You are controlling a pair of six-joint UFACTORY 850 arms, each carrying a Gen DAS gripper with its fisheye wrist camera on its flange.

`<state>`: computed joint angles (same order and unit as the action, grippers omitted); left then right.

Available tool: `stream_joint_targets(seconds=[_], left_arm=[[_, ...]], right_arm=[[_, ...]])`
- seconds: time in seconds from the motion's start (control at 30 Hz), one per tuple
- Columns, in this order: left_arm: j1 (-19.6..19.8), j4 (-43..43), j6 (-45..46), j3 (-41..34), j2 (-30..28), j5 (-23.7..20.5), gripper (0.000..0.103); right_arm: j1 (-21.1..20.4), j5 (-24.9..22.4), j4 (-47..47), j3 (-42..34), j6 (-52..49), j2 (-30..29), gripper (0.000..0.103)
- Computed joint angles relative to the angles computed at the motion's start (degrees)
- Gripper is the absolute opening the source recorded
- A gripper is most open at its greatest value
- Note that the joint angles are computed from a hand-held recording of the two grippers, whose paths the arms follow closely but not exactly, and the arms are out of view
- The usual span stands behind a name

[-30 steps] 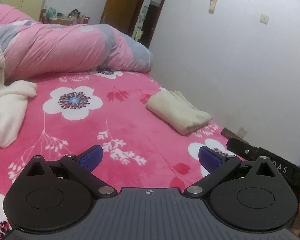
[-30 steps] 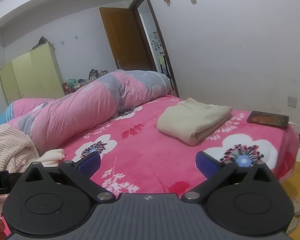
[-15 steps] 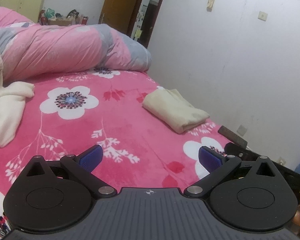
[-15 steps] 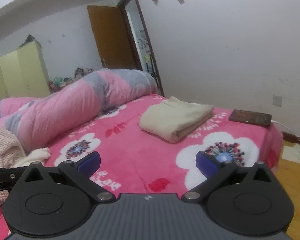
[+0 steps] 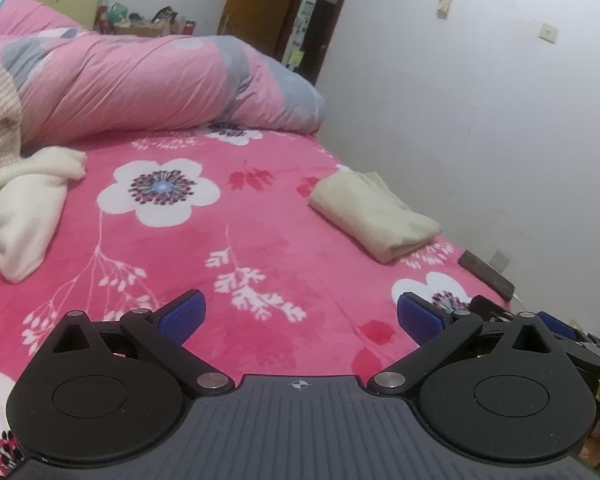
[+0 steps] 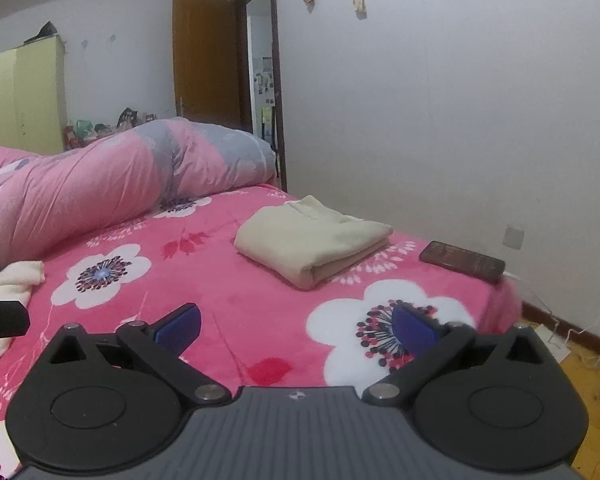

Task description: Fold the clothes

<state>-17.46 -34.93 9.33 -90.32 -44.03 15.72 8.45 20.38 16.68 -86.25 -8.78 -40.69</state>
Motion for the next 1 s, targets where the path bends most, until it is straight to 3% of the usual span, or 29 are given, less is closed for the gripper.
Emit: stream_joint_targets(seconds=[0.23,0.47,0.7,1.0], left_arm=[[0.6,1.0,-1.0,0.8,0.3,0.6,0.103],[1.3,-2.6,3.2,-1.3,-1.0,-0.3,0.103],[1.7,-0.8,1.9,-3.0,-2.3,-0.5,0.103],[1.7,1.1,0.9,-3.0,-2.8,-0.7,0.103]], right_arm=[[1.2,0.7,8.3,-0.6,-8.3,-0.4,0.103],[1.5,-2.6,5.2,-2.6,-8.8,-1.2,0.103],[2.2,-2.4,9.2,-4.8,-16.6,-2.7,0.103],[1.4,-5.6,-7.0,-5.0,0.8,-3.1,0.103]])
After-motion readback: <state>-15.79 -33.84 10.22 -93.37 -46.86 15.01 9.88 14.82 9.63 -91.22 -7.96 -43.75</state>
